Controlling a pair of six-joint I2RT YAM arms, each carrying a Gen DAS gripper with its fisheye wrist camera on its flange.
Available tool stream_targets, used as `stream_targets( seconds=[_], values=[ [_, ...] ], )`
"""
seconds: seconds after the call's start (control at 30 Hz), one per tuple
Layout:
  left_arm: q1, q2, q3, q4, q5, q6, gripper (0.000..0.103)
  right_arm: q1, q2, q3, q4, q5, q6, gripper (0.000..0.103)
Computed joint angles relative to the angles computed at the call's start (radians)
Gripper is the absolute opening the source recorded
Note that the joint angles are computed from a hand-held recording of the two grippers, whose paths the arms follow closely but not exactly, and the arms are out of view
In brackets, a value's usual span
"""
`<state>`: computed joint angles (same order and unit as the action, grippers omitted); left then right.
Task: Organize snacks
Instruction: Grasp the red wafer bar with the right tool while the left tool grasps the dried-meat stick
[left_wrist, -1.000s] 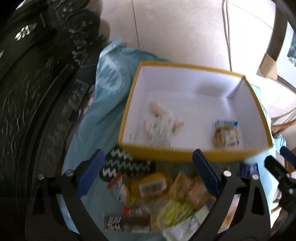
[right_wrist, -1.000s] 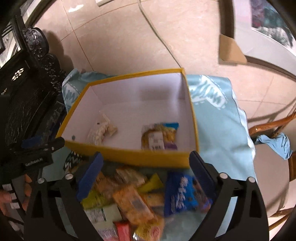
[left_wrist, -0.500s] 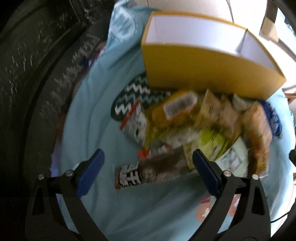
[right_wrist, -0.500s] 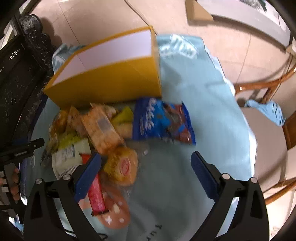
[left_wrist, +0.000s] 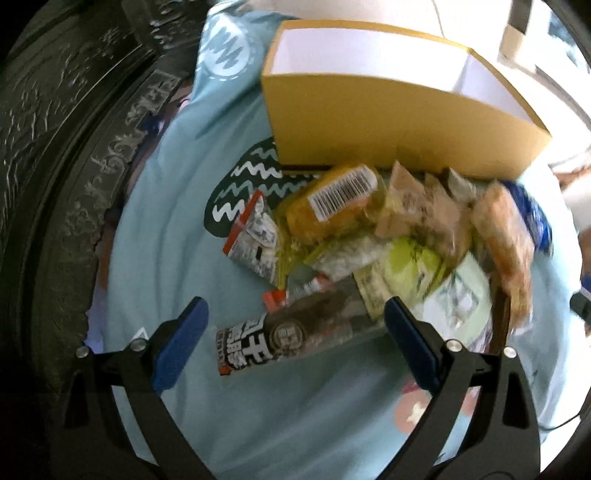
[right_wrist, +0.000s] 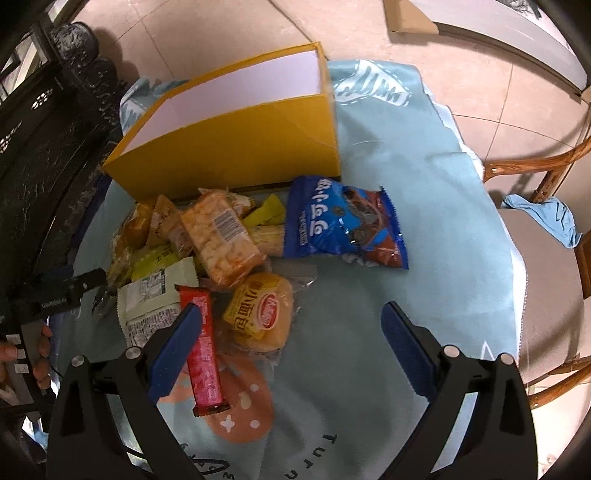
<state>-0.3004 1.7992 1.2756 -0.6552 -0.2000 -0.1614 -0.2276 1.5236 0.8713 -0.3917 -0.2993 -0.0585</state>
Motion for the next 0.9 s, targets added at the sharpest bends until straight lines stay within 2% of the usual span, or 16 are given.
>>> stream_targets(
  seconds=[0.17, 0.23, 0.3, 0.47, 0.53, 0.57, 0.67, 0.77, 0.9],
  values=[
    [0.001, -0.023, -0.048, 0.018, 0.012, 0.004, 0.097, 0.057, -0.003, -0.05, 0.004, -0.004, -0.016, 0.098],
    [0.005, -0.023, -0.046, 0.017, 0.012, 0.005, 0.097, 0.093, -0.004, -0.07, 0.007, 0.003, -0.023, 0.094],
    [0.008, -0.027, -0.047, 0.016, 0.012, 0.008, 0.097, 0.144, 0.009, -0.08, 0.001, 0.008, -0.027, 0.082],
    [0.013, -0.043, -0.063, 0.022, 0.012, 0.015, 0.097, 0.24, 0.041, -0.101, 0.033, 0.056, -0.009, 0.08],
    [0.016, -0.045, -0.071, 0.028, 0.016, 0.026, 0.097, 0.256, 0.062, -0.097, 0.036, 0.047, -0.008, 0.069],
    [0.015, -0.051, -0.079, 0.031, 0.011, 0.031, 0.097, 0.274, 0.079, -0.089, 0.028, 0.057, -0.002, 0.06],
    [0.015, -0.061, -0.092, 0.037, 0.012, 0.039, 0.097, 0.337, 0.104, -0.09, 0.037, 0.133, 0.015, 0.053],
    [0.022, -0.061, -0.092, 0.036, 0.014, 0.042, 0.097, 0.368, 0.156, -0.069, 0.046, 0.174, 0.046, 0.029],
    [0.03, -0.062, -0.089, 0.041, 0.026, 0.061, 0.097, 0.34, 0.138, -0.049, 0.008, 0.117, 0.039, 0.026]
  ],
)
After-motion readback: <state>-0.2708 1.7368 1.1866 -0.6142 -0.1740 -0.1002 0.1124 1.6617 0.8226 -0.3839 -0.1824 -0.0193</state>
